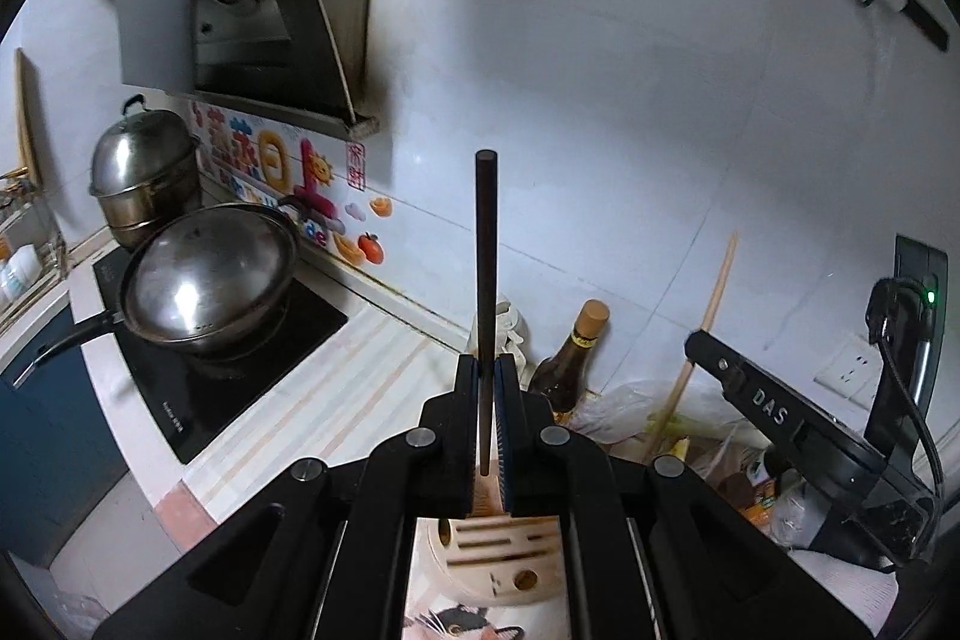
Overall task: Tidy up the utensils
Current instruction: 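Lift both held chopsticks upright and carry them over the beige utensil holder, then open both tools to drop the chopsticks into the holder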
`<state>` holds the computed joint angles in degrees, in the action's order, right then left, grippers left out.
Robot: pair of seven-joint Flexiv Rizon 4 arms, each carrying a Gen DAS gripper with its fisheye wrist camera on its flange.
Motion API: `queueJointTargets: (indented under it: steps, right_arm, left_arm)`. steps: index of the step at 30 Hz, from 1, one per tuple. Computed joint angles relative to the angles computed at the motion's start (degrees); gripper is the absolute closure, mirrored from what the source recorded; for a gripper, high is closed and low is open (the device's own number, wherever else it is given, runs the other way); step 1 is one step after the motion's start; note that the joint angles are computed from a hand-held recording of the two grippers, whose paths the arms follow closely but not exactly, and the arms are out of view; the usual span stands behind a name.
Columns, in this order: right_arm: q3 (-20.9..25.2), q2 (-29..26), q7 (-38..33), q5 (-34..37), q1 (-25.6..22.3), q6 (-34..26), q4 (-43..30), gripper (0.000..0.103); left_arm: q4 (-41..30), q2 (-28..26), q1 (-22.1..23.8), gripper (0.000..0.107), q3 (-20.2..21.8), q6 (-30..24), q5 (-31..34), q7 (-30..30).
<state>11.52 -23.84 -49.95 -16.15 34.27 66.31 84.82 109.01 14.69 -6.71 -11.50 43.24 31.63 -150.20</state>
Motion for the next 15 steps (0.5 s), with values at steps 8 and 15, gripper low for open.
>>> queueJointTargets:
  steps: [8, 15]
  right_arm:
    - [-2.79, -6.72, 2.11, -3.3, 2.62, 0.68, -4.55, 0.097]
    - [-3.71, -8.54, 0.97, -5.64, 3.88, 0.58, -4.45, 0.097]
  left_arm:
    - [3.51, -3.7, -0.71, 0.104, 4.46, 6.77, -8.08, 8.39]
    - [5.85, -5.4, -1.49, 0.104, 5.43, 9.47, -13.06, 12.6]
